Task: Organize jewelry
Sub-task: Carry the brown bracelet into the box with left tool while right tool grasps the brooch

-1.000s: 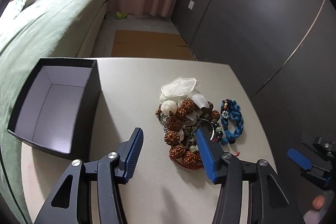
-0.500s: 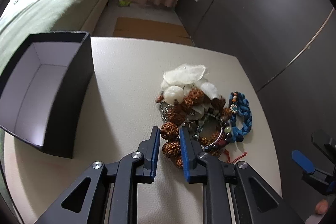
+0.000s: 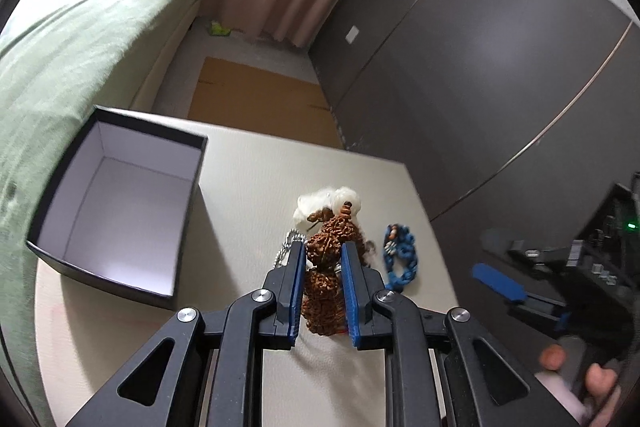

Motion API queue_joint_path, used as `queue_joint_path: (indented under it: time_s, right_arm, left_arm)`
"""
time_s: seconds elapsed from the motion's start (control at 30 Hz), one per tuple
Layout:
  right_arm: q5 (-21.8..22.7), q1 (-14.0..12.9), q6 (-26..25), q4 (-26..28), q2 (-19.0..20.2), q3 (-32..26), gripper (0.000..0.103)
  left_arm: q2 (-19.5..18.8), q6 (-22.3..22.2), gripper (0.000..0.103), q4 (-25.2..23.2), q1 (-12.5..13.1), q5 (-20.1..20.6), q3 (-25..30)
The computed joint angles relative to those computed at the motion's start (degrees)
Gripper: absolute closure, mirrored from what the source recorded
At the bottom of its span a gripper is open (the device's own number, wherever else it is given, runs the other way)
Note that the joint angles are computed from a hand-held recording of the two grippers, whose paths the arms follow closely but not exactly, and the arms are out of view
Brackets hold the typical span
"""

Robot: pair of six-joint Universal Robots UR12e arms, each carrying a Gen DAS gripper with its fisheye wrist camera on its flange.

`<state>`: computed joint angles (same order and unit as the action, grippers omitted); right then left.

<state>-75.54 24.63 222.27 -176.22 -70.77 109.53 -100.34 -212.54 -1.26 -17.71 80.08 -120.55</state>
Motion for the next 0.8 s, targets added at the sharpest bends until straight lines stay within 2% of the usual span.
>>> queue_joint_path:
  time_s: [0.07, 0.2, 0.37, 0.47, 0.53, 0.8]
  right_arm:
    - [1.3, 0.5, -0.6, 1.1, 1.0, -1.7, 0.05]
    - [4.0, 1.0, -1.7, 2.1, 3.3, -4.3, 0.058]
    - [8.5, 1.5, -2.6, 2.1, 6.6, -6.3, 0.077]
    - [9.0, 1.8, -2.4, 3.8, 8.0, -7.3, 0.078]
    - [8.3, 2.2, -3.5, 6.1, 8.5, -8.2, 0.078]
    - [0.8, 4.5, -11.0, 14.6, 9.4, -11.6, 0.077]
  left_arm:
    - [1.0, -0.3, 0.085, 0.5, 0.5, 0.3, -0.5]
    - [2.7, -1.1, 0.085, 1.8, 1.4, 2.0, -1.7]
    - [4.8, -3.0, 0.085, 3.8, 3.3, 3.4, -3.6]
    - [5.3, -4.4, 0.085, 4.8, 4.2, 3.4, -4.3]
    - [5.7, -5.0, 0.085, 4.9, 4.8, 3.2, -4.7]
    - [6.9, -6.5, 0.085, 5.6, 5.7, 3.1, -5.7]
